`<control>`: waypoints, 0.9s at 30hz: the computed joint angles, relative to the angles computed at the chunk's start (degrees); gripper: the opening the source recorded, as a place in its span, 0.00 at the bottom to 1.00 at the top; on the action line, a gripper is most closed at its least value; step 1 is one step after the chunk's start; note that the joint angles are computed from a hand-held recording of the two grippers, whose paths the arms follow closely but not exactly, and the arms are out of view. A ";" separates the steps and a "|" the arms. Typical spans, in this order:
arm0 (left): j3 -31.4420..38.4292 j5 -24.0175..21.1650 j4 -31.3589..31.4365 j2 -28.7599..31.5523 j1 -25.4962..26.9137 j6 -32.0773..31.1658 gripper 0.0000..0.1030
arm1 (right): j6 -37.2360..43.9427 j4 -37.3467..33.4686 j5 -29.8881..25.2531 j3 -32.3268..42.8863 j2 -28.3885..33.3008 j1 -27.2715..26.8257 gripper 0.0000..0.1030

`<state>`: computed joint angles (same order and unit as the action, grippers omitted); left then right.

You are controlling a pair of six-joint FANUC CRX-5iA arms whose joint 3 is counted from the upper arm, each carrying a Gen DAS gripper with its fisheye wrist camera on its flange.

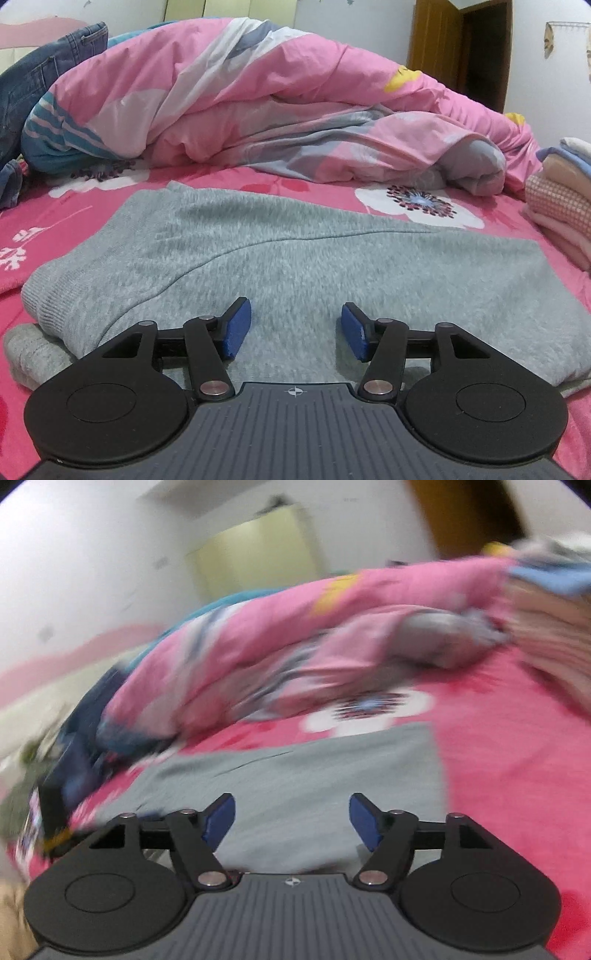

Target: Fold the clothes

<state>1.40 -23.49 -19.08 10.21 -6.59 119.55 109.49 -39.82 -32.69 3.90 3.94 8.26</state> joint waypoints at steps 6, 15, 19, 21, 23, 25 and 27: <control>1.61 -1.51 -0.10 0.97 -0.37 0.10 0.60 | -18.55 -2.68 -13.57 7.43 7.05 -7.72 0.79; 2.00 -2.41 1.09 1.19 -0.28 -1.44 0.62 | -19.15 -8.21 -16.31 9.23 10.38 -9.98 0.81; 1.76 -2.27 1.99 1.10 -0.06 -2.44 0.62 | -19.42 -8.98 -17.73 11.70 12.56 -10.28 0.84; 1.56 -2.08 2.40 1.03 0.06 -3.03 0.62 | -19.36 -9.91 -19.62 13.92 14.30 -10.78 0.87; 1.21 -1.67 3.10 0.93 0.27 -3.72 0.62 | -19.64 -10.36 -21.66 16.93 16.55 -11.02 0.89; 0.94 -1.32 3.76 0.88 0.46 -4.38 0.63 | -19.89 -10.85 -23.48 20.28 19.10 -11.02 0.89; 0.87 -1.17 4.08 0.91 0.54 -4.70 0.63 | -19.82 -11.33 -24.98 23.61 21.61 -10.95 0.90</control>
